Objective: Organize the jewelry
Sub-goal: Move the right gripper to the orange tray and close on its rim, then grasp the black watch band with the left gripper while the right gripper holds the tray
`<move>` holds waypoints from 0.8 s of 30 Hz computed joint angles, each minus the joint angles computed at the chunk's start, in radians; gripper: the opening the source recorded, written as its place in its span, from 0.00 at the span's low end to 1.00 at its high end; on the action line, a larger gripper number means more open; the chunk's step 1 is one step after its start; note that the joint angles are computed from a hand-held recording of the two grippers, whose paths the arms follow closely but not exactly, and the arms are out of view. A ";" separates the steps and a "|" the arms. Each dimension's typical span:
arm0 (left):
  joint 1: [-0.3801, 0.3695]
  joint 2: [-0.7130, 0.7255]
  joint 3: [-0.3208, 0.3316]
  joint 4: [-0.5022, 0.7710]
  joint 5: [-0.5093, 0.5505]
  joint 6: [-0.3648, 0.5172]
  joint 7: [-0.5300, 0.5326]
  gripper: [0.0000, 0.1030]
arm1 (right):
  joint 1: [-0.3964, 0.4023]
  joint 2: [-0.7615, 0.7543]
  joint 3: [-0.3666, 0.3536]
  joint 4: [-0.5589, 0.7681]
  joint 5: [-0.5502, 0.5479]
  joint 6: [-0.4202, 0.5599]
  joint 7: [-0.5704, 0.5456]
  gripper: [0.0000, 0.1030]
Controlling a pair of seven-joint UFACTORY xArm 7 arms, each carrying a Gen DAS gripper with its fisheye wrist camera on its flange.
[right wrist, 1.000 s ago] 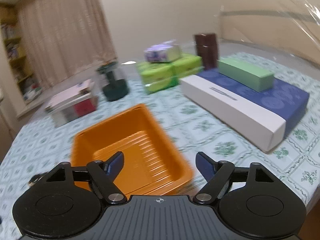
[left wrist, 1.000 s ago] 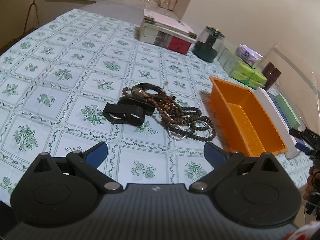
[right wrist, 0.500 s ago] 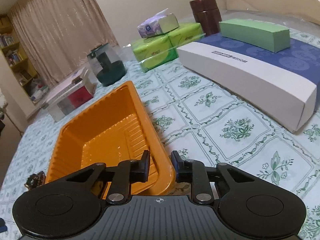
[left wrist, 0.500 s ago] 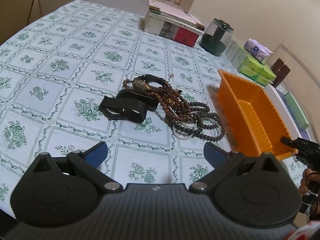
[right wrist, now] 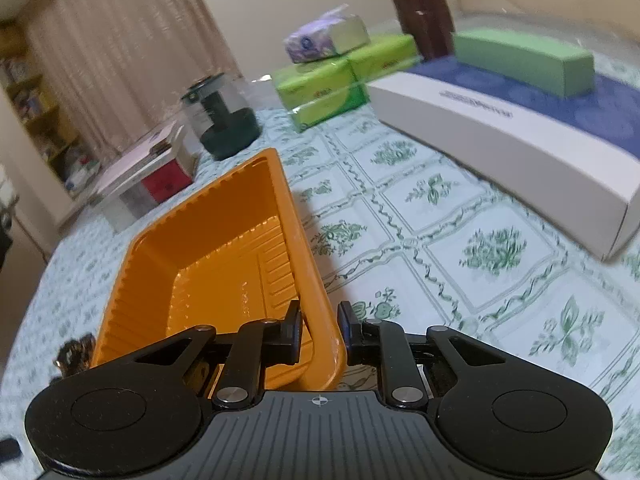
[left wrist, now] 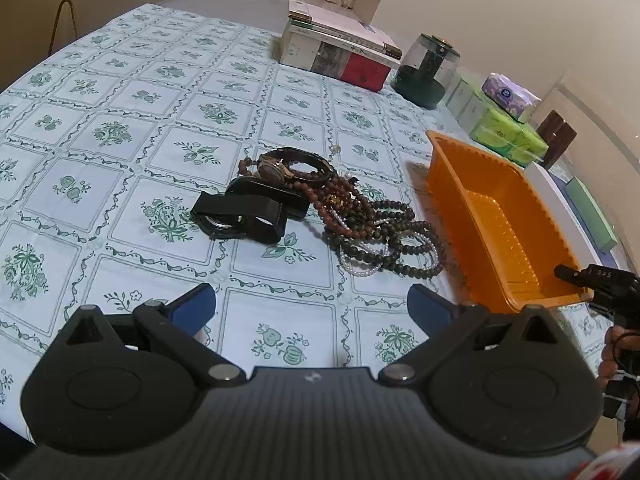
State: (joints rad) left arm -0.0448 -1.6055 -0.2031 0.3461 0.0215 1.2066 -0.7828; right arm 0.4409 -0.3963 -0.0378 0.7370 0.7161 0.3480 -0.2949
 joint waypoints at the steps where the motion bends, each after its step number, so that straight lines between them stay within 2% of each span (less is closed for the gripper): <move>1: 0.000 -0.005 0.001 0.001 0.003 0.004 0.001 0.98 | -0.010 0.000 0.014 -0.002 -0.014 -0.010 0.019 0.19; 4: 0.006 -0.020 0.003 0.001 0.013 0.019 0.004 0.98 | -0.034 0.000 0.053 -0.007 -0.087 -0.027 0.075 0.19; 8: 0.015 -0.042 0.009 -0.006 0.016 0.035 0.001 0.98 | -0.031 -0.001 0.068 -0.014 -0.153 -0.039 0.115 0.19; 12: 0.018 -0.063 0.013 -0.014 0.015 0.044 0.002 0.98 | 0.012 0.002 0.039 -0.029 -0.130 -0.049 0.127 0.19; 15: 0.020 -0.073 0.013 -0.012 0.018 0.053 0.009 0.98 | -0.005 -0.008 0.065 -0.043 -0.176 -0.077 0.162 0.19; 19: 0.031 -0.089 0.020 -0.017 0.021 0.063 0.010 0.98 | -0.007 -0.027 0.068 -0.041 -0.227 -0.079 0.195 0.08; 24: 0.032 -0.104 0.028 -0.029 0.027 0.061 0.029 0.98 | -0.062 -0.046 0.110 -0.015 -0.363 -0.032 0.245 0.07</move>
State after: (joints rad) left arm -0.0132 -1.7091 -0.1755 0.3167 0.0483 1.2679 -0.7539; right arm 0.3791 -0.4426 0.0719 0.7220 0.3528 0.3155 -0.0498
